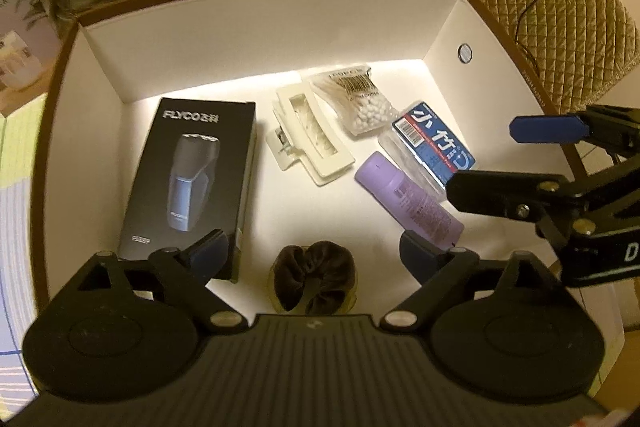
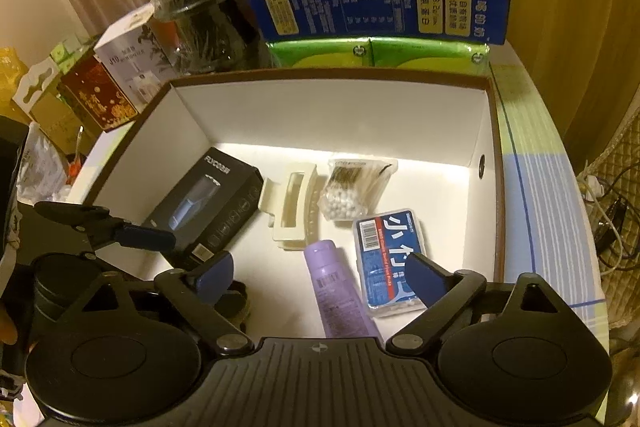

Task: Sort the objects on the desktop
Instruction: 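Open both tools to drop the hair tie and purple tube into the box, then withdraw both tools from the box toward the white bottle and clear cup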

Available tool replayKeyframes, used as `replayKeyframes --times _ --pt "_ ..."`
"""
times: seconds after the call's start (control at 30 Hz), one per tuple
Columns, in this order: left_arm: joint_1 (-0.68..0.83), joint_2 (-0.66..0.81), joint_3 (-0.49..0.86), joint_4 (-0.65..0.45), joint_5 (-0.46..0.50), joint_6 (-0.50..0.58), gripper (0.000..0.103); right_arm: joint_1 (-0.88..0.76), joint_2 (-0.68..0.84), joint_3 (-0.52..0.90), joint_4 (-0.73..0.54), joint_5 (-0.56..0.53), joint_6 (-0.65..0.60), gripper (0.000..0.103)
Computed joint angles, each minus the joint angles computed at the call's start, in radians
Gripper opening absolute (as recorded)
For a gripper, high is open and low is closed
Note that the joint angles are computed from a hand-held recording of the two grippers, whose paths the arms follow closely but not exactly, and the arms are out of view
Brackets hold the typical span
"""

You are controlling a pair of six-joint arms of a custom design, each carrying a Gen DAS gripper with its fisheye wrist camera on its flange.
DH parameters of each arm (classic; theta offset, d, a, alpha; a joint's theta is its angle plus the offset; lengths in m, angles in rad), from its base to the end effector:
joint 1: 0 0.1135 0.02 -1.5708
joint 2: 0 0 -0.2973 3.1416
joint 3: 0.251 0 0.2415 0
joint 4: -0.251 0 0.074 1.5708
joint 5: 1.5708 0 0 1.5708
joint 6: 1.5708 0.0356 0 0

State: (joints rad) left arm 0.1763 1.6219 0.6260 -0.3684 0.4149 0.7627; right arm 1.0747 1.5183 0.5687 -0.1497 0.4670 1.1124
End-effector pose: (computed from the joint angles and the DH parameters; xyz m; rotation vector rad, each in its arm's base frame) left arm 0.2335 0.0270 0.1424 0.8511 2.6120 -0.3868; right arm 0.1271 0.2011 0.1608 0.1904 2.5026 0.2609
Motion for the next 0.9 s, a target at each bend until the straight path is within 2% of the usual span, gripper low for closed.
replayKeyframes --times 0.27,0.57,0.73,0.9 --pt "0.071 -0.099 -0.003 -0.078 0.042 0.030 0.092 0.096 -0.072 0.018 -0.083 0.093 0.076 0.098" --pt "0.182 -0.246 -0.011 -0.177 0.097 0.087 0.092 0.282 -0.100 0.098 -0.295 0.253 0.292 0.101" --pt "0.273 -0.315 -0.011 -0.251 0.140 0.164 0.092 0.373 -0.086 0.152 -0.429 0.316 0.428 0.101" --pt "0.415 -0.369 0.009 -0.384 0.206 0.304 0.092 0.460 -0.052 0.213 -0.557 0.364 0.568 0.101"
